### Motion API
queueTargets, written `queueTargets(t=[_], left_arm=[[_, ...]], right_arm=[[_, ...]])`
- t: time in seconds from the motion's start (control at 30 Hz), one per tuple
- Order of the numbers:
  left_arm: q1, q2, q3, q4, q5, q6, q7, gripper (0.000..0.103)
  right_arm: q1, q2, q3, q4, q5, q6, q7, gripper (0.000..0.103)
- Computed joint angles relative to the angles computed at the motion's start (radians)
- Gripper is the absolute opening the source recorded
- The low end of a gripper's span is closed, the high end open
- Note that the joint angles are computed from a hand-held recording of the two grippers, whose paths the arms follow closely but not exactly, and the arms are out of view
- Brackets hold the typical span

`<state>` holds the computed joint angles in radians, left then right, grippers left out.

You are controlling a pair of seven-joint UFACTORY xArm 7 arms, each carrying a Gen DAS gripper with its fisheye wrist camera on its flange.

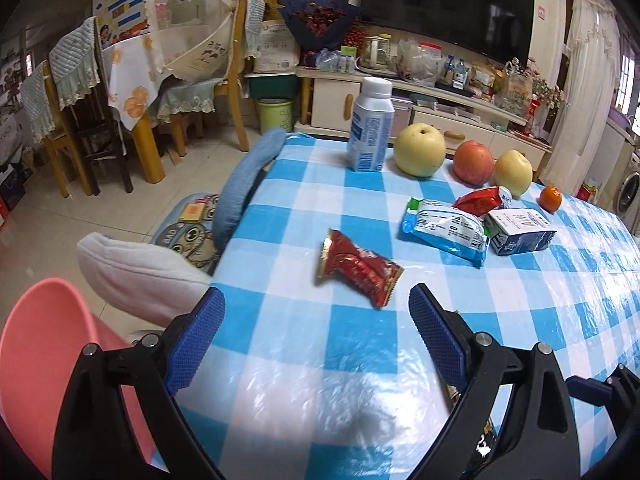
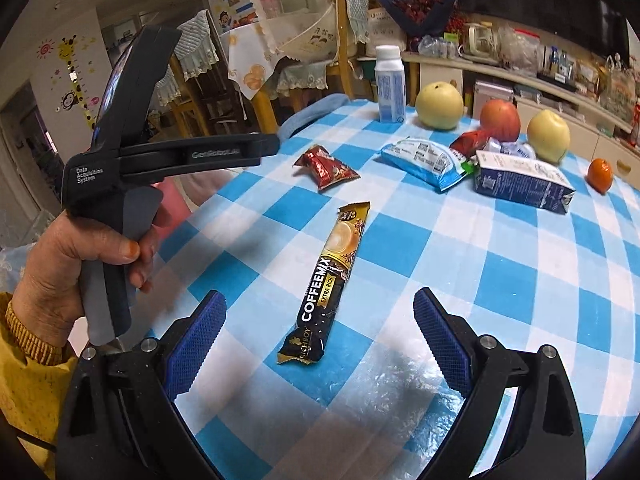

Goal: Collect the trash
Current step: 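Move both tools back over the table toward the red wrapper and coffee stick, then grasp the red wrapper with the left tool while the right tool grasps the COFFEEMIX stick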

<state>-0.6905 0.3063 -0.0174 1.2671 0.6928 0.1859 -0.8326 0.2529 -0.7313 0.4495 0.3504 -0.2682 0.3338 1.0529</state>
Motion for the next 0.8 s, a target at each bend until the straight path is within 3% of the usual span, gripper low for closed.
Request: queueTargets(t=[0.2,0.43,0.8], left_arm=[[0.029,0.074,-0.049,0.055,-0.134,-0.026,0.115,0.094],[0.016,0.165,-0.067,0.145,-0.272,-0.01,0.263,0.094],[0.03,0.284,-0.081,0.285,-0.459,0.043,0.366,0.094]], right_arm=[[-0.002,0.06,-0.027,0.01,0.004,-0.031,-0.026,0.094],[-0.005,0.12,-0.037,0.023,0.008,-0.06,-0.052,0.082],[0.0,0.152,-0.059,0.024,0.03,-0.082,-0.078,0.076]])
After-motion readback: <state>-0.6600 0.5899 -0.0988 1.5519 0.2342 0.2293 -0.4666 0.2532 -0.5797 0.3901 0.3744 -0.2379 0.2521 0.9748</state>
